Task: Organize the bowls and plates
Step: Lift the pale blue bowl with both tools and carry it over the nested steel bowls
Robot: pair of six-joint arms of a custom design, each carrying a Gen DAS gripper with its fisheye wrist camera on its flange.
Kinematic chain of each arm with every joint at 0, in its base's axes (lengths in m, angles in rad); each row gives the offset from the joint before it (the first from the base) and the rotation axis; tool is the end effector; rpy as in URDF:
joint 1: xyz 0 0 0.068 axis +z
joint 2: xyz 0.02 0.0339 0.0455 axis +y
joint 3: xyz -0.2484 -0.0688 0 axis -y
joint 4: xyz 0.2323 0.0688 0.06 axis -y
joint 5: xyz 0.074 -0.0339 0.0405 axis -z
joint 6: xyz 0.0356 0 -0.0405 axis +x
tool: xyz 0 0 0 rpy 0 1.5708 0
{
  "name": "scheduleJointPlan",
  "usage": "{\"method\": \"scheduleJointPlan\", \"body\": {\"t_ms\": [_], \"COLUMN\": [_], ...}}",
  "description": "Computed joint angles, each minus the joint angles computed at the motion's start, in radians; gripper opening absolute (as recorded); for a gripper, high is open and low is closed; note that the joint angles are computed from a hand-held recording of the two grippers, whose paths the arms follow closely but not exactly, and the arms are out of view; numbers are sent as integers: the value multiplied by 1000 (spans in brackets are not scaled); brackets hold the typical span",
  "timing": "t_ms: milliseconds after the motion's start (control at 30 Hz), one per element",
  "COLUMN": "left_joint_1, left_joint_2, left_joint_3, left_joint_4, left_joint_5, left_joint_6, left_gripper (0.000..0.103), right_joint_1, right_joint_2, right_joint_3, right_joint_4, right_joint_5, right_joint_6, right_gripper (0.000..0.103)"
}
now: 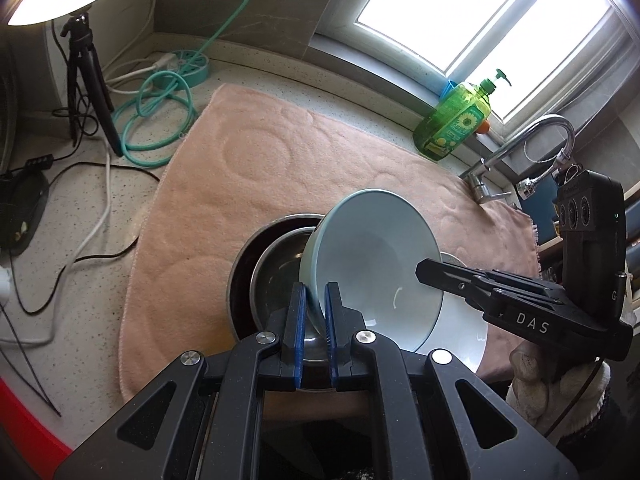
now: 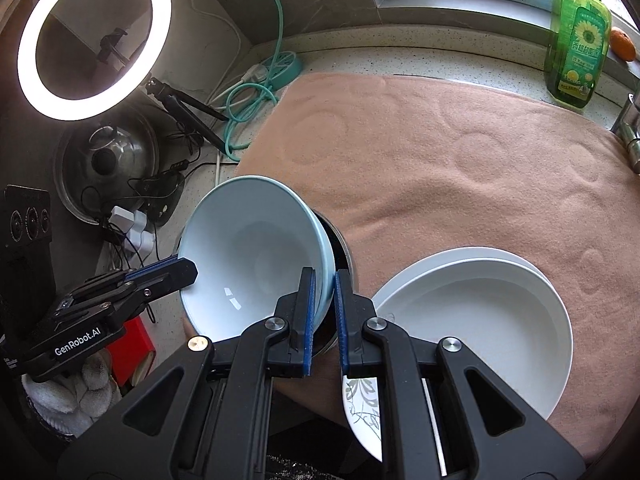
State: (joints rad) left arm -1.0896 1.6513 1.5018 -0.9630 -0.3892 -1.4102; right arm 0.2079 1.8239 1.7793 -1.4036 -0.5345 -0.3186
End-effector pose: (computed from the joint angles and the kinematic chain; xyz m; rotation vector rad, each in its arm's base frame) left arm 0.1628 -0.2827 0.2899 -0.5336 2.5504 -0.4143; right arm 0.3189 0.0858 0.2997 -0.7990 2.7782 0.7804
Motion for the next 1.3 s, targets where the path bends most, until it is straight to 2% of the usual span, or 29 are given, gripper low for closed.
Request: {"method": "scheduleJointPlan", "body": {"t_ms": [167, 633, 1300], "left_joint_1": [1, 16, 39], "left_joint_2": [-45, -84, -66], "left_joint_3": [-75, -170, -172], "left_joint_4": [29, 79, 88], "left_joint_5": [22, 70, 89], "left_joint_6": [-23, -39, -31], "left_gripper": [8, 7, 7], "right_joint_1": [28, 62, 72], "right_joint_2": [8, 11, 29], "right_joint_3": [-27, -61, -53], "right_joint_4": [10, 33, 25], "right_joint_5": [2, 27, 44], "right_joint_6": [25, 49, 61], "right_gripper": [10, 10, 11]}}
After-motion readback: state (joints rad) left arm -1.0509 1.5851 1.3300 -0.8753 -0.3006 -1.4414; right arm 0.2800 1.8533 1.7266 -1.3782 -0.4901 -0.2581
